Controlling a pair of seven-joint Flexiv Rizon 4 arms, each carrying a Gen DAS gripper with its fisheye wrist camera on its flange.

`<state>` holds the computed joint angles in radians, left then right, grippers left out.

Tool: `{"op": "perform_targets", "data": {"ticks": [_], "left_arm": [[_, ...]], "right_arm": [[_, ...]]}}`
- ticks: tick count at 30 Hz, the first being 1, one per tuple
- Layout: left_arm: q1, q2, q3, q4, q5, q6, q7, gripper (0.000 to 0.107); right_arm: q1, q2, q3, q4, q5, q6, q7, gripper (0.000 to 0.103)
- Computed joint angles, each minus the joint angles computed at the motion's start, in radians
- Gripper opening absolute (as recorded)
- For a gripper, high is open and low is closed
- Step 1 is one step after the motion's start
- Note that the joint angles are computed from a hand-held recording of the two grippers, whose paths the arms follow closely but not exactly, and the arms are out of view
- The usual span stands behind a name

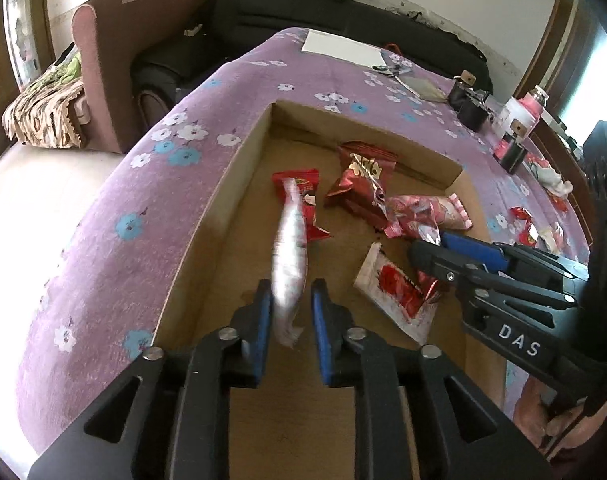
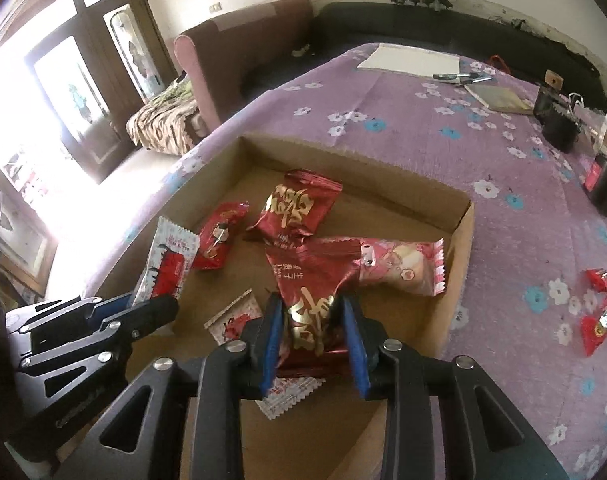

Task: Organize snacks
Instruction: 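Open the left tool over the tray while the right tool lowers and releases the red packet, then move both open tools back over the snacks on the table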

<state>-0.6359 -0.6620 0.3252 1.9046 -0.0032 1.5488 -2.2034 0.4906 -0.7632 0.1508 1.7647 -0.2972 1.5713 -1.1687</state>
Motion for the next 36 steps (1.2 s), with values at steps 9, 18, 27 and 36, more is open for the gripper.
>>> {"op": "perform_targets", "data": {"ticks": [9, 18, 27, 36], "left_arm": [[-0.243, 0.035, 0.244, 0.066, 0.015, 0.038, -0.15, 0.043], [-0.553, 0.014, 0.496, 0.044, 0.068, 0.013, -0.294, 0.064], [-0.46, 0.031, 0.308, -0.018, 0.098, 0.038, -0.278, 0.064], [-0.376, -0.003, 0.16, -0.114, 0.129, -0.01, -0.2, 0.064]], "right_arm": [[0.044, 0.101, -0.086, 0.17, 0.051, 0.2, 0.009, 0.049], [0.089, 0.206, -0.217, 0.384, 0.208, 0.37, -0.071, 0.057], [-0.18, 0.24, -0.128, 0.488, 0.267, 0.466, -0.056, 0.058], [-0.351, 0.213, -0.118, 0.489, 0.248, 0.493, -0.01, 0.058]]}}
